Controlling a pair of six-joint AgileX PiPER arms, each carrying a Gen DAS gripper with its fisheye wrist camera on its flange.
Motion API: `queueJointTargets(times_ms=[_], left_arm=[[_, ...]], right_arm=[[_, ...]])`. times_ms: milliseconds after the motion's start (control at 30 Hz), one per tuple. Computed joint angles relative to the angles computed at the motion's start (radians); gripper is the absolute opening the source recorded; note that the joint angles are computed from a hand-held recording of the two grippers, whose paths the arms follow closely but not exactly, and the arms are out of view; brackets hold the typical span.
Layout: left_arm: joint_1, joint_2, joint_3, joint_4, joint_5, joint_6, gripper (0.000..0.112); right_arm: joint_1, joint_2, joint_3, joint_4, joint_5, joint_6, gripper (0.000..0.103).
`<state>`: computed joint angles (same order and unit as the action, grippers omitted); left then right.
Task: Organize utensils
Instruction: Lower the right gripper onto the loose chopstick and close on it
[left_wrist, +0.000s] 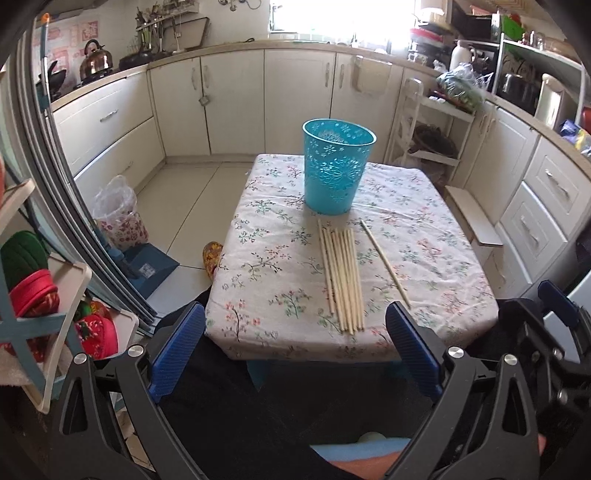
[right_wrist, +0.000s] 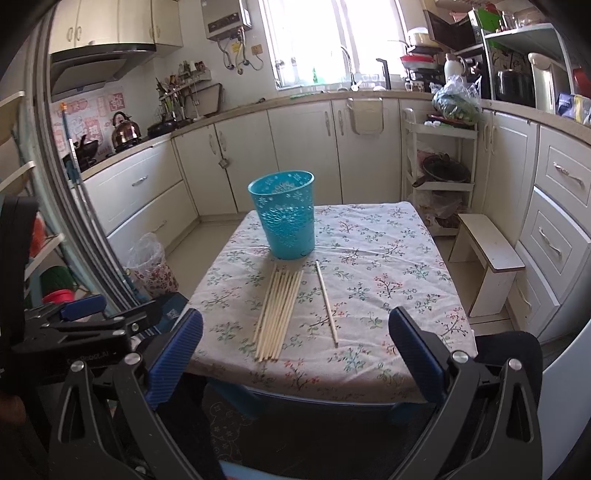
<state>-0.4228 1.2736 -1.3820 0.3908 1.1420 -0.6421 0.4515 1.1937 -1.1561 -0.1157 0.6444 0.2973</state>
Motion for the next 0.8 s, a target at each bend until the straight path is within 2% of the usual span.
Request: queueJointTargets(times_ms=[133, 200, 233, 300, 367, 433, 600, 667, 800], left_arm=[[0.102, 0.108, -0.048, -0.076, -0.056, 0.084, 0.091], [0.152, 0.161, -0.067, -0.137, -0.095, 0.129, 0.091], [0.162, 0.182, -0.074, -0.141, -0.108, 0.131, 0.091], [0.189, 0.245, -0.111, -0.162, -0.126, 0.151, 0.091], [0.211, 0.305, -0.144, -0.19, -0.156, 0.171, 0.091], [0.223, 0.349, -0.169, -0.205, -0.178, 0.185, 0.091], [0.233, 0.539, -0.304, -0.172, -0.16, 0.169, 0.091], [0.245, 0.607, -0.361, -0.187, -0.147, 0.178, 0.091], [0.253, 0.724, -0.475, -0.186, -0.11, 0.185, 0.09]], right_arm=[[-0.088, 0.191, -0.103, 0.121, -0.018, -0.138, 0.09], [-0.12, 0.296, -0.172, 0.178, -0.005, -0.214, 0.074], [-0.129, 0.341, -0.208, 0.198, 0.009, -0.24, 0.071], [-0.149, 0.459, -0.301, 0.243, 0.044, -0.293, 0.056], [-0.157, 0.569, -0.391, 0.291, 0.085, -0.335, 0.046], [-0.149, 0.658, -0.478, 0.264, 0.117, -0.332, 0.04], [-0.135, 0.855, -0.705, 0.213, 0.199, -0.333, 0.022], [-0.133, 0.913, -0.776, 0.194, 0.231, -0.329, 0.021], [-0.145, 0.985, -0.863, 0.188, 0.275, -0.332, 0.01]])
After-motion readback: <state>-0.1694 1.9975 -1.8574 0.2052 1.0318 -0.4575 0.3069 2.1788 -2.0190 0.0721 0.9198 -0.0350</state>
